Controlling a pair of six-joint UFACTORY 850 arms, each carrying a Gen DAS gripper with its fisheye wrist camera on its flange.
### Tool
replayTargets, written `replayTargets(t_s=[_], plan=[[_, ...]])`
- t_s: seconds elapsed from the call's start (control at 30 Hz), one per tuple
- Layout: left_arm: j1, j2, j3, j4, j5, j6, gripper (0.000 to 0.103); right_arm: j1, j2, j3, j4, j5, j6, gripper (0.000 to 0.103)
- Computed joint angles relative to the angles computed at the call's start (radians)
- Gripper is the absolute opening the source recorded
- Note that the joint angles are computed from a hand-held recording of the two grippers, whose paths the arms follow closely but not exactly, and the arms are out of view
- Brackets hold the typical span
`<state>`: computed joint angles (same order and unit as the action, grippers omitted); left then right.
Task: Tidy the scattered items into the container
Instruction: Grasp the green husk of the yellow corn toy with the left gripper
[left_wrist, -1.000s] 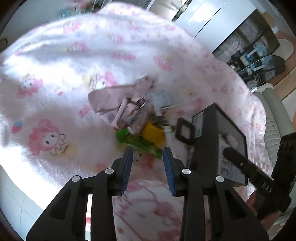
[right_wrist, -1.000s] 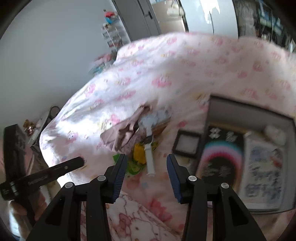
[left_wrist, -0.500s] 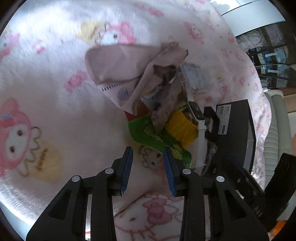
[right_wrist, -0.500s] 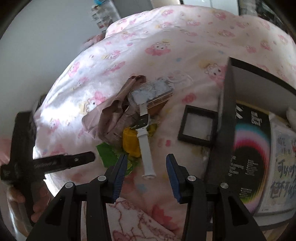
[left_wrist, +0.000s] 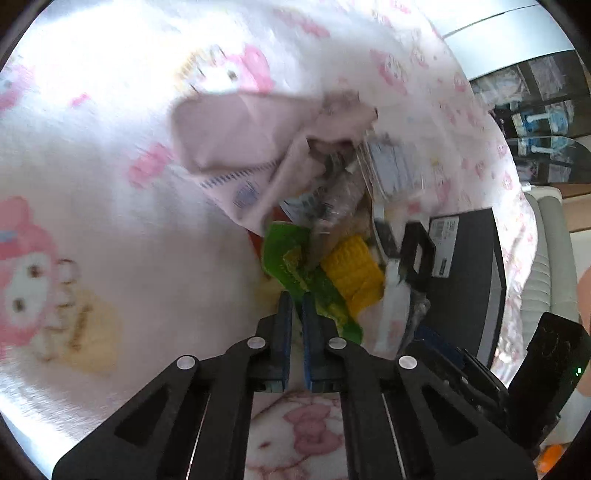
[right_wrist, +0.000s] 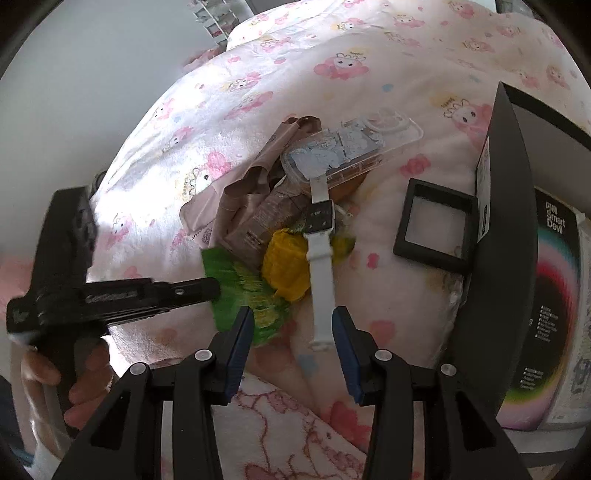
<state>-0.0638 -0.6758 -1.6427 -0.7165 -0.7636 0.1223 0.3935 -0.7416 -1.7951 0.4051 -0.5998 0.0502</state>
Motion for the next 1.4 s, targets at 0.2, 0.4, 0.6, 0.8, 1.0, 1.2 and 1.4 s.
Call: replayTargets(t_s=[0.2, 0.4, 0.6, 0.8, 1.0, 1.2, 1.4], plan=[[0.006, 0.089, 0.068, 0.223, 0.152, -0.170, 0.000, 0.002, -0.016, -0.030, -0.008, -0.014, -0.001, 0.040], [0.001, 0.145, 0.090, 0.288, 0.181, -0.115, 0.013, -0.003, -0.042, -0.127, 0.013, 0.021, -0.080, 0.040], [0.031, 0.004, 0.017, 0.048, 0.032, 0.030, 0.034, 0.006, -0.182, -0.299, 0.049, -0.146, -0.114, 0.041], [0.045, -0.078, -0.026, -0.116, -0.054, 0.098, 0.001, 0.032, -0.270, -0.404, -0.068, -0.224, -0.031, 0.040], [0.056, -0.004, 0.033, -0.094, 0.038, 0.105, 0.000, 0.041, -0.292, -0.452, -0.383, -0.258, 0.277, 0.042], [0.083, 0.040, 0.065, -0.052, 0.074, 0.134, 0.000, 0.020, -0.231, -0.384, -0.148, -0.153, 0.124, 0.042], [0.091, -0.006, 0.048, -0.101, 0.038, 0.168, 0.015, 0.017, -0.505, -0.811, 0.085, -0.443, -0.049, 0.043]])
